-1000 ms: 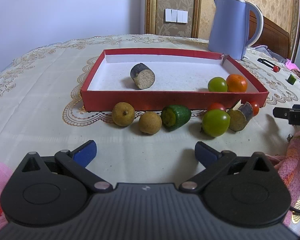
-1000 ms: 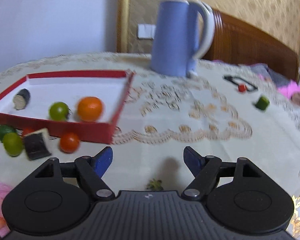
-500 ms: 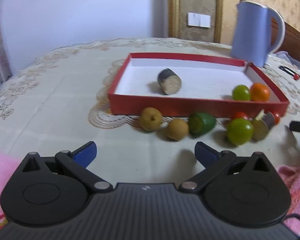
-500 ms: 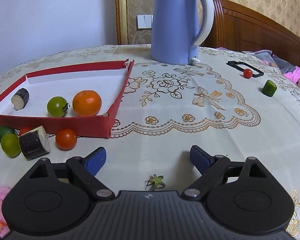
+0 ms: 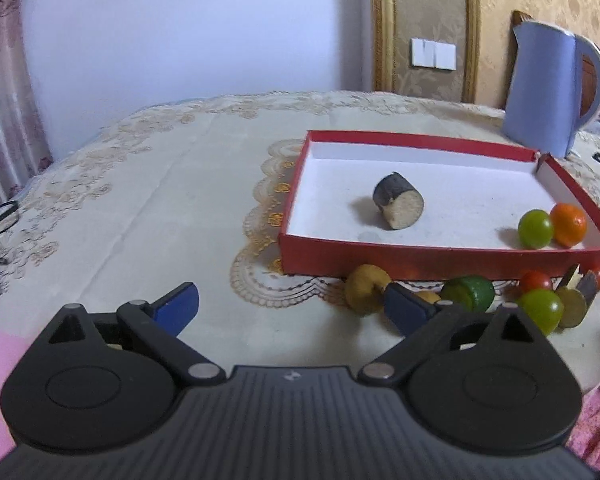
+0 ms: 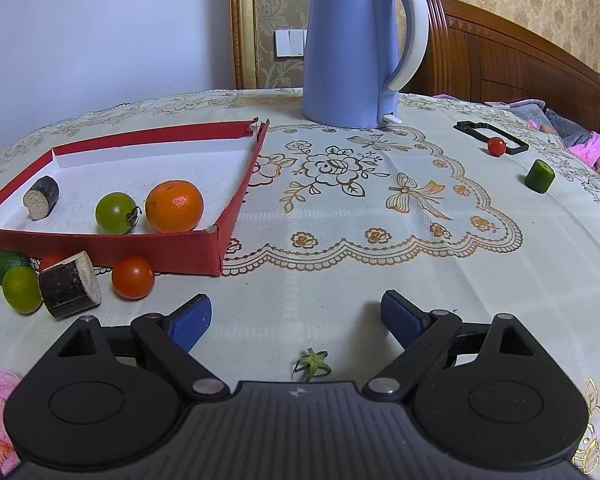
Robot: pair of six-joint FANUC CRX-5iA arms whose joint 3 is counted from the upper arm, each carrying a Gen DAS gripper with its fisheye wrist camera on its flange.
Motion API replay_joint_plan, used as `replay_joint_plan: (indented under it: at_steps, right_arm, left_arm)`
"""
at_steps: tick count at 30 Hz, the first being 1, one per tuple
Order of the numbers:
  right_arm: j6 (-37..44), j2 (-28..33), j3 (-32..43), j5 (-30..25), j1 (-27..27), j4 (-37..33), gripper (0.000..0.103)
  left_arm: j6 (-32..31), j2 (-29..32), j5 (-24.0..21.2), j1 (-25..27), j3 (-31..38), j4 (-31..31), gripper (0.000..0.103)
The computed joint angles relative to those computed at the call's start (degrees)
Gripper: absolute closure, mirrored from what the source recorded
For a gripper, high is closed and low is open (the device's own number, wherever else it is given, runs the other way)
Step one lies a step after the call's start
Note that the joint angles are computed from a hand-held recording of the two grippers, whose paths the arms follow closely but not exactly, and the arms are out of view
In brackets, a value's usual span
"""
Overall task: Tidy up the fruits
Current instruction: 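Move the left gripper to the yellow pear and close on it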
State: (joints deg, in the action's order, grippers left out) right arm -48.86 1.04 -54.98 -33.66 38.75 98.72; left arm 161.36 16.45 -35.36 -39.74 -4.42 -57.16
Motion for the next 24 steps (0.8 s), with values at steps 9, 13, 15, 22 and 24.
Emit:
replay_joint_plan:
  at_steps: [9,13,15,22,24]
  right_arm:
    - [0.1,0.0,0.0,0.0,0.0,-0.1,0.011]
    - [0.1,0.0,0.0,0.0,0.0,0.0,0.011]
    - [0.0,0.0,0.0,0.0,0.0,0.0,0.011]
    - [0.0,0.1,0.0,0.0,0.0,0.0,0.011]
    - [0.0,0.1,0.0,0.0,0.0,0.0,0.011]
  left_arm:
    - [-9.8,1.6,5.9,4.7,0.3,9.9,0.009]
    - [-7.0,0.5,7.0,4.3,-1.0,7.6,0.029]
    - [-5.6,0.4,6.8,3.6,-1.1,5.9,0.037]
    - [-5.9,-0.4,9.7,2.9,-2.5,3.9,0.078]
    - [-5.0,-0.6,10.1,3.0,-2.8,3.7,0.078]
